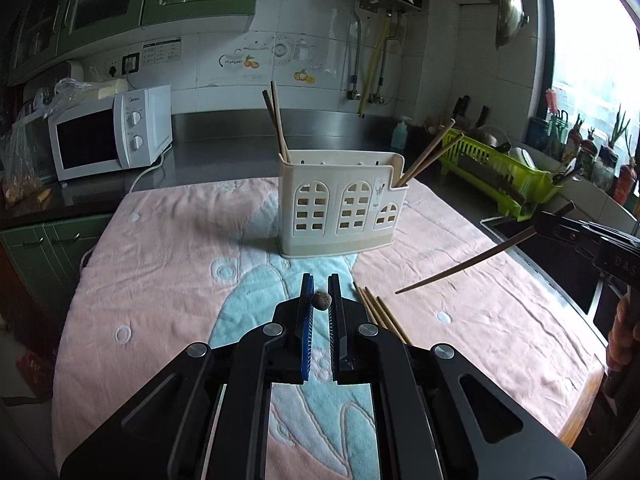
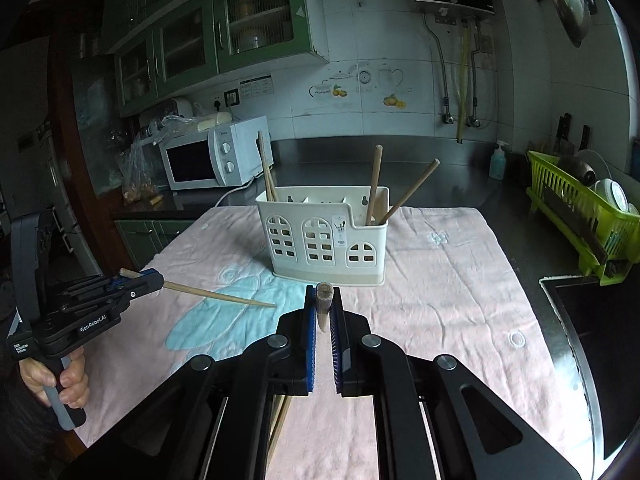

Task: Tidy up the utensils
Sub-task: 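Lift both held chopsticks upright and carry them over the white holder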

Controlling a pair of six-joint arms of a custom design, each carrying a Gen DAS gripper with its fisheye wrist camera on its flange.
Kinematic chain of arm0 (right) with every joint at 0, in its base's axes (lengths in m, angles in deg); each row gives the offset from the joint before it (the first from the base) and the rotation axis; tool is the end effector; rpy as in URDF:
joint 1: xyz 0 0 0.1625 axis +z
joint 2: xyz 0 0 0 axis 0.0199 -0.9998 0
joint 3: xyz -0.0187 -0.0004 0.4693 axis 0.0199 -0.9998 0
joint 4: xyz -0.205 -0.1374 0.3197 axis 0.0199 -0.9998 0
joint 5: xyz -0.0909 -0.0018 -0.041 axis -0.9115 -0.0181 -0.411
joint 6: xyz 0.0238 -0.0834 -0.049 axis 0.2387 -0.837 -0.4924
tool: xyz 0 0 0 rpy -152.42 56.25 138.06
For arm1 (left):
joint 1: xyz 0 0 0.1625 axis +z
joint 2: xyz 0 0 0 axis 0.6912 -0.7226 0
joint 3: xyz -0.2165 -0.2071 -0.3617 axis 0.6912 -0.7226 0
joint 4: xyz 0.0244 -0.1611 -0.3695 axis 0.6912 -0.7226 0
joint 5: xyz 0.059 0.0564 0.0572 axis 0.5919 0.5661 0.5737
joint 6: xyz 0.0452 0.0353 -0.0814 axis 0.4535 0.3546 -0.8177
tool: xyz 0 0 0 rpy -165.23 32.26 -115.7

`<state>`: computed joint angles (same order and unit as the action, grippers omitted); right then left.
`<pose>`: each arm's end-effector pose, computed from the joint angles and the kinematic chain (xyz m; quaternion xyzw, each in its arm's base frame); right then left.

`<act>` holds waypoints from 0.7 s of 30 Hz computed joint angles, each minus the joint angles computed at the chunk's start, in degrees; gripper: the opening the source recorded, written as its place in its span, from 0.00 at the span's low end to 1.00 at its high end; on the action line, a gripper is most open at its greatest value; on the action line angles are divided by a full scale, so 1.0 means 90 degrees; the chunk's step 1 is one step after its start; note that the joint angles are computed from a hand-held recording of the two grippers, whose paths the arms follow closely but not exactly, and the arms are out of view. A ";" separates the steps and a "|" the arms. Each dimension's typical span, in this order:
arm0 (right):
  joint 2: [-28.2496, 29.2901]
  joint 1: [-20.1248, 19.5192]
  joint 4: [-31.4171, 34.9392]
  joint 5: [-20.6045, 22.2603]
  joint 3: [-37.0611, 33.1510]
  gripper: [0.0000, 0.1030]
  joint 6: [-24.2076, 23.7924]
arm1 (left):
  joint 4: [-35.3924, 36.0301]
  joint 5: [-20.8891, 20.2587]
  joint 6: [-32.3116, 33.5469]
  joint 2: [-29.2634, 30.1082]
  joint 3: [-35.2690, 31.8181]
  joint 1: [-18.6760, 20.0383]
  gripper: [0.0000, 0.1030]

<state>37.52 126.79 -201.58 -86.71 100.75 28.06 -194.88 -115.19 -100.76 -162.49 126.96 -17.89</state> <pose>0.3682 -0.3350 0.1419 0.3475 -0.8471 0.3608 0.1775 -0.1043 -0.2959 0.3320 0.1986 0.8309 -0.4452 0.2683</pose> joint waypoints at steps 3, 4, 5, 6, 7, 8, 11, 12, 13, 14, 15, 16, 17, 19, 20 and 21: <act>-0.0117 0.0017 0.0367 0.0051 -0.0285 0.06 -0.0163 | -0.0347 0.0014 0.0388 0.0170 -0.0171 0.0084 0.05; -0.0161 0.0029 0.0476 0.0054 -0.0367 0.06 -0.0216 | -0.0457 0.0010 0.0528 0.0222 -0.0239 0.0112 0.05; -0.0208 0.0042 0.0606 0.0048 -0.0477 0.06 -0.0268 | -0.0575 -0.0007 0.0687 0.0294 -0.0324 0.0154 0.05; -0.0251 0.0053 0.0706 0.0051 -0.0582 0.06 -0.0319 | -0.0708 -0.0005 0.0822 0.0365 -0.0402 0.0192 0.05; -0.0295 0.0067 0.0797 0.0047 -0.0670 0.06 -0.0381 | -0.0822 -0.0023 0.0959 0.0430 -0.0487 0.0236 0.05; -0.0342 0.0087 0.0933 0.0042 -0.0782 0.06 -0.0448 | -0.0886 -0.0037 0.1063 0.0477 -0.0554 0.0258 0.05; -0.0474 0.0101 0.1435 0.0100 -0.1130 0.06 -0.0515 | -0.1172 -0.0044 0.1430 0.0665 -0.0749 0.0319 0.05; -0.0490 0.0113 0.1553 0.0069 -0.1247 0.06 -0.0567 | -0.1249 -0.0045 0.1506 0.0727 -0.0805 0.0331 0.05; -0.0492 0.0131 0.1645 0.0032 -0.1369 0.06 -0.0626 | -0.1322 -0.0039 0.1595 0.0775 -0.0855 0.0337 0.05; -0.0495 0.0139 0.1727 0.0024 -0.1463 0.06 -0.0666 | -0.1434 -0.0032 0.1722 0.0836 -0.0906 0.0330 0.05; -0.0506 0.0135 0.1833 0.0045 -0.1559 0.06 -0.0687 | -0.1533 -0.0010 0.1826 0.0892 -0.0958 0.0326 0.05; -0.0513 0.0130 0.1919 0.0064 -0.1648 0.06 -0.0695 | -0.1605 -0.0009 0.1901 0.0918 -0.0996 0.0311 0.05; -0.0510 0.0134 0.2008 0.0082 -0.1741 0.06 -0.0715 | -0.1732 -0.0031 0.2033 0.0966 -0.1061 0.0309 0.05; -0.0502 0.0142 0.2185 0.0120 -0.1931 0.06 -0.0746 | -0.1996 0.0014 0.2298 0.1082 -0.1182 0.0292 0.05; -0.0486 0.0152 0.2218 0.0103 -0.2010 0.06 -0.0793 | -0.2171 0.0042 0.2457 0.1152 -0.1260 0.0288 0.05; -0.0471 0.0154 0.2265 0.0093 -0.2092 0.06 -0.0844 | -0.2342 0.0077 0.2602 0.1222 -0.1342 0.0288 0.05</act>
<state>33.28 128.18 -181.20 -85.88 81.93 20.46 -215.96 -114.50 -77.34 -151.49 114.88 -15.30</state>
